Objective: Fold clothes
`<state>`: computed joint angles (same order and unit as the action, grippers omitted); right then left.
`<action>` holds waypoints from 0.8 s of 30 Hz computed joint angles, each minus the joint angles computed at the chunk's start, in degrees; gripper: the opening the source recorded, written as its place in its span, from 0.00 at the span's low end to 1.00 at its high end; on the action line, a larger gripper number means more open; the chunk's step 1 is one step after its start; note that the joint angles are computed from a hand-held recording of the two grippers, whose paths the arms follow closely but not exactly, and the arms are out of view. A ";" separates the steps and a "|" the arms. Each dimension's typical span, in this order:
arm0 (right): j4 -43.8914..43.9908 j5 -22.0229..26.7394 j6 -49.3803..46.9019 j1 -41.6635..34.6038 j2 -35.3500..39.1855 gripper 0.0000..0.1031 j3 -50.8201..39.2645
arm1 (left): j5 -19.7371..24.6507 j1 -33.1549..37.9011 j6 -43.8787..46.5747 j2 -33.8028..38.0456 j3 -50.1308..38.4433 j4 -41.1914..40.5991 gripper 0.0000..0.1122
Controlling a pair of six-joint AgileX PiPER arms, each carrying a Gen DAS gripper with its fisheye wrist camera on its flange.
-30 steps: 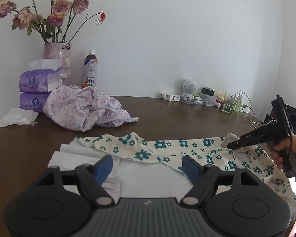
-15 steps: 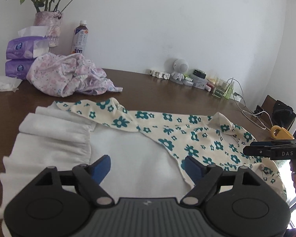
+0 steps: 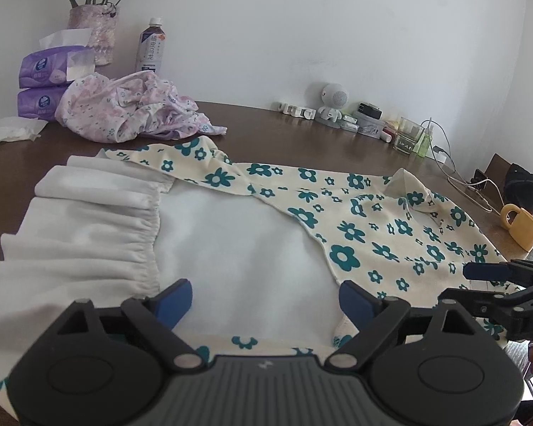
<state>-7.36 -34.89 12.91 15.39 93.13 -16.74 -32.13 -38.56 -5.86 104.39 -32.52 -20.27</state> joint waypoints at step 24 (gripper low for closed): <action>27.19 -6.89 -16.51 12.49 9.12 0.99 -1.81 | -0.14 -0.30 -0.30 0.86 -0.31 2.80 0.92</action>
